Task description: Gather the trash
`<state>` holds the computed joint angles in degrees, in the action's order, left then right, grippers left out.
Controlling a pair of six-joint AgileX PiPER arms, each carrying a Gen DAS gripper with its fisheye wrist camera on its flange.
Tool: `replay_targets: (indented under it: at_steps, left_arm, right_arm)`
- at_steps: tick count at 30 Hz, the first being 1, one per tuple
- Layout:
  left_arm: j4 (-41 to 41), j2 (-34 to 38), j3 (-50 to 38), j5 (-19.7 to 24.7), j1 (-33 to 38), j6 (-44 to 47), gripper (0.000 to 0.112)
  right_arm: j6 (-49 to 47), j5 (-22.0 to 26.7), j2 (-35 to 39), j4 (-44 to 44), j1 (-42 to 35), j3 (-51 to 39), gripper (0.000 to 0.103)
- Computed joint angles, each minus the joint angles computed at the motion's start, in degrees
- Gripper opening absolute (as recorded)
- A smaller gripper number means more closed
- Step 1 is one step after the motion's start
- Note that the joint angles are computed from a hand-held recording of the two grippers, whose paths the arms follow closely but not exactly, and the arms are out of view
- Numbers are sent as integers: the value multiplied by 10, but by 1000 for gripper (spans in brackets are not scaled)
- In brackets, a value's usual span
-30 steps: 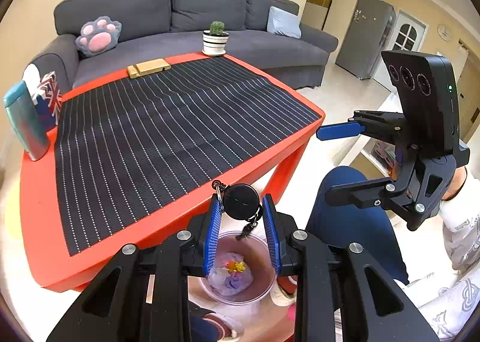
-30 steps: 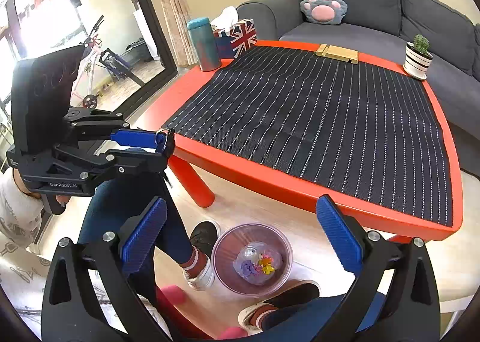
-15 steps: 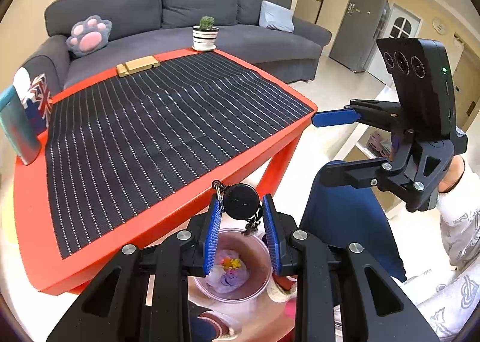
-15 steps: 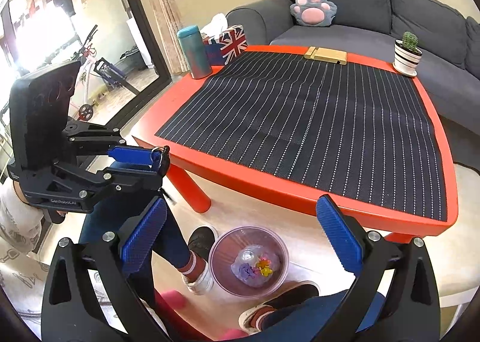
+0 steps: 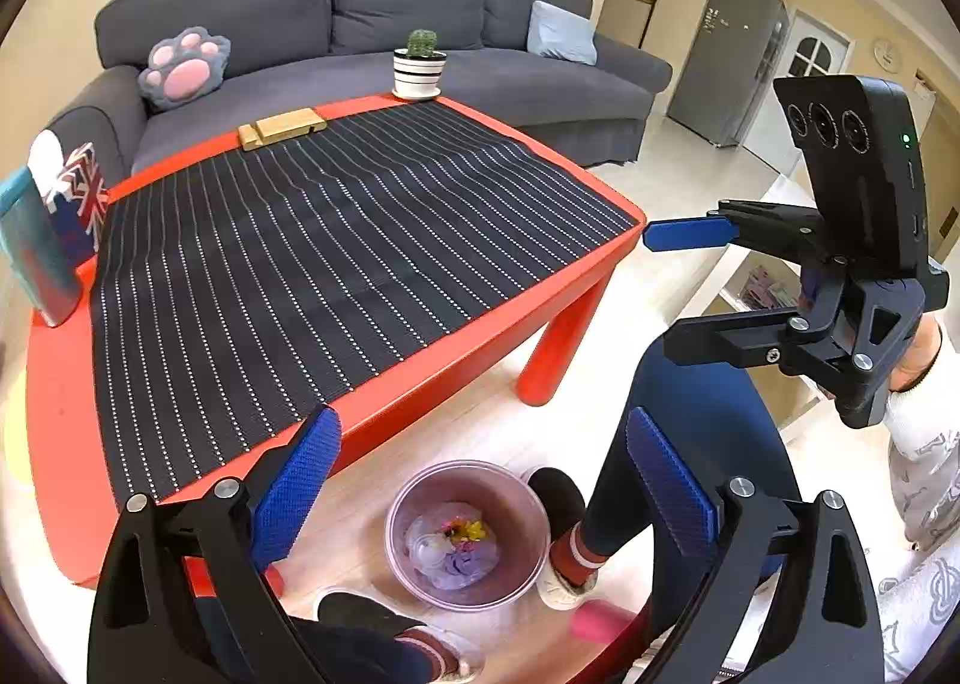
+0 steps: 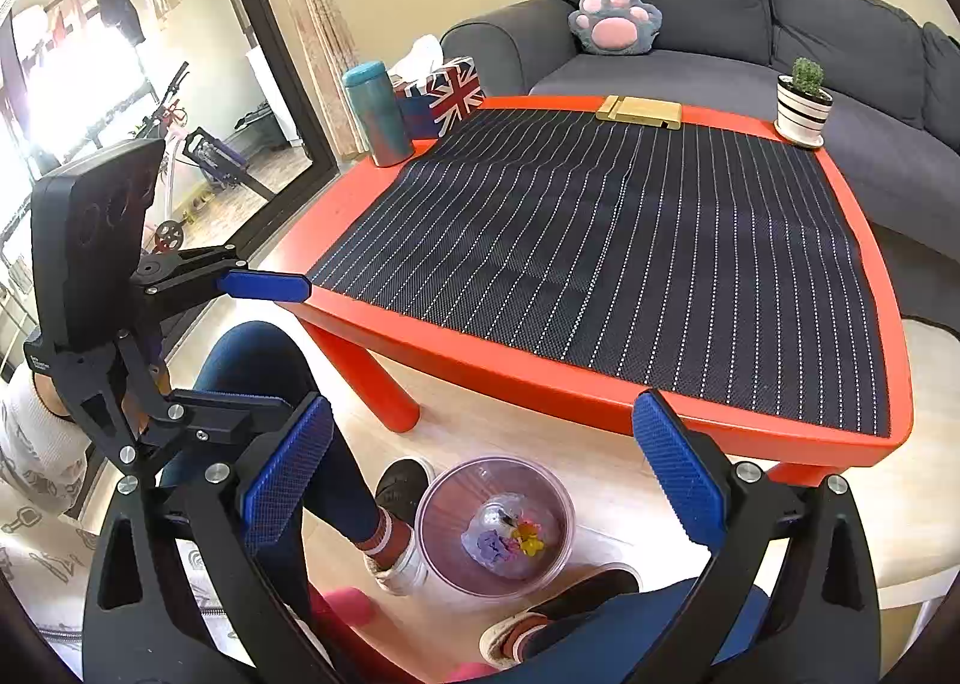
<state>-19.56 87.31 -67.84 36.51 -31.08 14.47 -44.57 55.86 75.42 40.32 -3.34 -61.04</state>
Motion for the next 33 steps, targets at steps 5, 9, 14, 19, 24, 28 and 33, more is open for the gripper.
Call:
replay_targets:
  at_steps: [5,9,14,19,24,28,33]
  left_arm:
    - [0,-2,4,-1,5,-5,95]
    - [-2,-4,6,-3,9,-8,95]
    - [11,-5,3,-7,16,-26,95]
    - [25,-2,-9,-16,29,-45,95]
    - [47,5,-27,-25,42,-65,95]
    - [54,16,-52,-26,55,-64,95]
    - [70,41,-94,-24,68,-74,95]
  right_arm:
    - [4,-3,1,-2,6,3,98]
    - [7,-3,2,-4,10,1,98]
    - [19,-7,8,-8,15,-12,98]
    - [37,-22,17,-15,25,-32,99]
    - [61,-37,35,-34,41,-70,99]
    - [89,-61,49,-62,60,-106,99]
    - [110,-71,80,-77,65,-159,99]
